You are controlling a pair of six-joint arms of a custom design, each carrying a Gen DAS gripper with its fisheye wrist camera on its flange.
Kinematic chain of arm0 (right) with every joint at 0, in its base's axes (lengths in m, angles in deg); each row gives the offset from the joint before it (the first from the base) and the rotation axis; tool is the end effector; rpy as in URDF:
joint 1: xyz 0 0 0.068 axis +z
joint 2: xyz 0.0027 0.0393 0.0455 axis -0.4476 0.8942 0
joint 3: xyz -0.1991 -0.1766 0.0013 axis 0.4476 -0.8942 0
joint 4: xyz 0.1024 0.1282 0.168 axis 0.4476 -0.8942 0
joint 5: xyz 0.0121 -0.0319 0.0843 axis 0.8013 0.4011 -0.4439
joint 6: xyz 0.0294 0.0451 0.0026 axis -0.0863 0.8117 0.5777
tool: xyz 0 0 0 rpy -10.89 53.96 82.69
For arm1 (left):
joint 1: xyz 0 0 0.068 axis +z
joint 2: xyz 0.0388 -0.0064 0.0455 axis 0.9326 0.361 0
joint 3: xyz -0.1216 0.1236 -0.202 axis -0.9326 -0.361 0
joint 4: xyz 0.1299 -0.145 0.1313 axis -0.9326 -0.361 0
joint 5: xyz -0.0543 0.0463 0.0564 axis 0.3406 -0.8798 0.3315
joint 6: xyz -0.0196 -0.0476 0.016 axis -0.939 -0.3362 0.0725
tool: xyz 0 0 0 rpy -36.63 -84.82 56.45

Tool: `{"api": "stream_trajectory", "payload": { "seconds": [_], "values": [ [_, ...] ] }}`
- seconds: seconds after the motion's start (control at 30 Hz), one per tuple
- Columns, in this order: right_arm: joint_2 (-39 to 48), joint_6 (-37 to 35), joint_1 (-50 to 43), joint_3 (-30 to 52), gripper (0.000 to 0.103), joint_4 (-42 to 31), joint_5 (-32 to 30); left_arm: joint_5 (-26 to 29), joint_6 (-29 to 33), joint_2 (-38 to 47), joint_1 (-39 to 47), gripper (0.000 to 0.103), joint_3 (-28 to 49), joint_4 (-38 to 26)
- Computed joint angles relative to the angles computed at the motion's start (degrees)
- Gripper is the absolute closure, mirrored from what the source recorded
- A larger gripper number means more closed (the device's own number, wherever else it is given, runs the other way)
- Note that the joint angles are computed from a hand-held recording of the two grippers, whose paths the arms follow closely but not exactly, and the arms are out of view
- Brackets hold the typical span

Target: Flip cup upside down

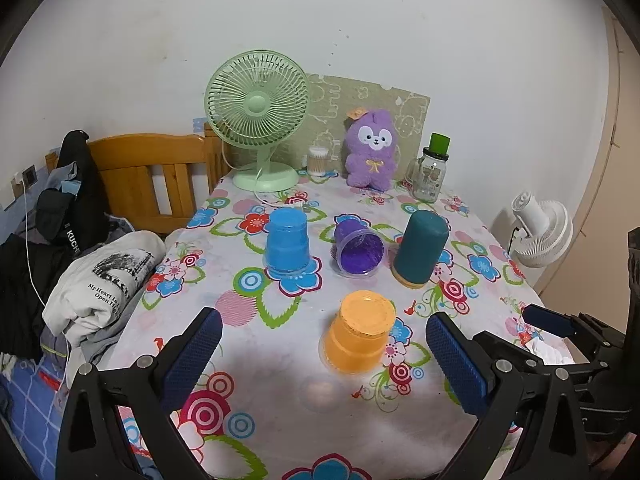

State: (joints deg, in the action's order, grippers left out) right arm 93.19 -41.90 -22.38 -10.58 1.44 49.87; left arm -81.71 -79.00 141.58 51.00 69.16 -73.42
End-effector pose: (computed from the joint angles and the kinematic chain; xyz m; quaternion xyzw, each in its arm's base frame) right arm 0.2482 0.0182 0.1170 0.0246 0.9010 0.0435 0.4309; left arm 0.2728 -0.0904 0.1716 0.1125 0.8854 -0.1200 0.4348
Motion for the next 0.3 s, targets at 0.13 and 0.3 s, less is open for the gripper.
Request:
{"api": "stream_trajectory", "payload": {
  "seconds": [0.13, 0.3],
  "values": [
    [-0.61, 0.15, 0.97, -0.24, 0.009, -0.02, 0.82, 0.61, 0.05, -0.61, 0.57, 0.0, -0.78, 0.63],
    [-0.88, 0.3, 1.67, -0.39, 0.009, -0.07, 1.25, 0.65, -0.09, -0.88, 0.78, 0.0, -0.91, 0.48]
  ]
}}
